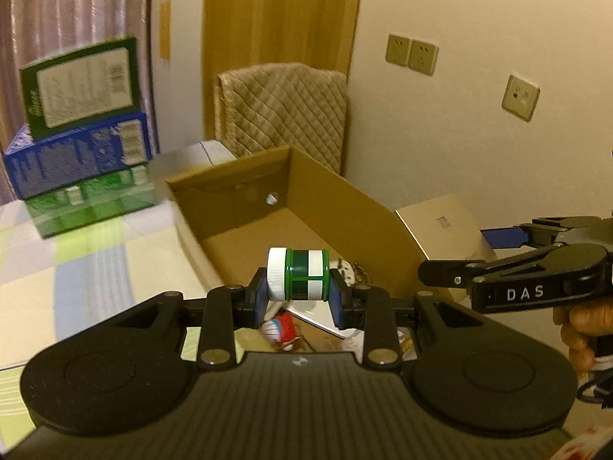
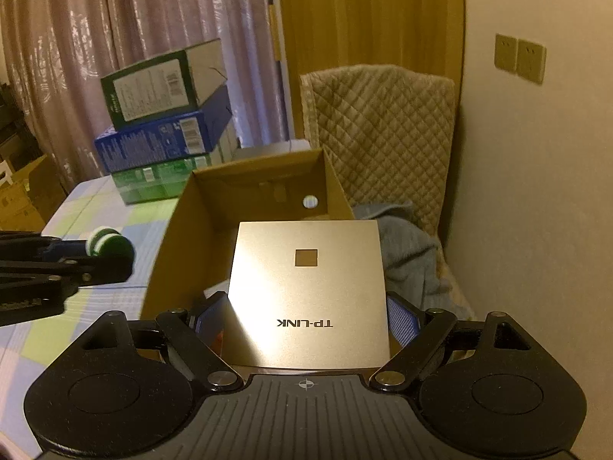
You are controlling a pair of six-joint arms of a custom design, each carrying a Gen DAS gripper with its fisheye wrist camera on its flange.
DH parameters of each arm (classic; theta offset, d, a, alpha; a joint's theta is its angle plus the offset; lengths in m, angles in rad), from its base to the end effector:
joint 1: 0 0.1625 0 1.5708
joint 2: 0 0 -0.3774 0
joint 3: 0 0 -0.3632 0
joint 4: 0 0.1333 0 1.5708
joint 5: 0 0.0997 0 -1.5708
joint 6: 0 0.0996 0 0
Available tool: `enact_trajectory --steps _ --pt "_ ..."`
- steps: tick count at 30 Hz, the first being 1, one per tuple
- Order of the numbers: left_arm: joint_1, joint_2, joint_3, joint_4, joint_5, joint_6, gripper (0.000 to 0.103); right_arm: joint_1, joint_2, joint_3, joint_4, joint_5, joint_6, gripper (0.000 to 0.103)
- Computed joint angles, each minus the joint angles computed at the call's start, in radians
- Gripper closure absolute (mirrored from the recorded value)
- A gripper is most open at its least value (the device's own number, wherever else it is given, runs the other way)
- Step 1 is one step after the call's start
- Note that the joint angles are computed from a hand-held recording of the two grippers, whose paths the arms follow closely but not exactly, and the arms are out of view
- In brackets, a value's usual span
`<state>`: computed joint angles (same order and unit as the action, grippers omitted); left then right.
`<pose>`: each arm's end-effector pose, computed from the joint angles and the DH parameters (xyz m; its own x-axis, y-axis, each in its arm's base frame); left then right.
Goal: Organize rigid objects
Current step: 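Carry the container and TP-LINK panel over the cardboard box, then open the left tool and right tool to drop container and panel into the box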
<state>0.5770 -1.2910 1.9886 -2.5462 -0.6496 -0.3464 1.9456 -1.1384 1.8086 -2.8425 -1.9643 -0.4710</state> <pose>-0.2989 -0.4482 0.2613 -0.7562 0.1867 -0.6272 0.5839 0.6251 -0.5179 0.2998 -0.5022 0.2601 -0.6997 -0.4695 0.5385 -0.6950 0.6219 -0.3608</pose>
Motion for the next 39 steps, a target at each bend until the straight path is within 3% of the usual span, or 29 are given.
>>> enact_trajectory --steps 9,21,24,39 --pt "0.06 0.076 -0.024 -0.05 -0.062 0.02 0.076 -0.047 0.004 -0.017 0.011 0.024 0.0 0.02" --pt "0.083 0.112 -0.036 -0.065 -0.072 0.02 0.076 -0.053 0.027 -0.027 0.018 0.038 0.001 0.02" --pt "0.087 0.114 -0.038 -0.068 -0.061 0.01 0.07 -0.055 0.027 -0.026 0.018 0.034 0.002 0.02" --pt "0.035 0.062 0.012 -0.098 0.084 -0.088 0.062 -0.054 0.024 -0.021 0.019 0.03 0.004 0.02"
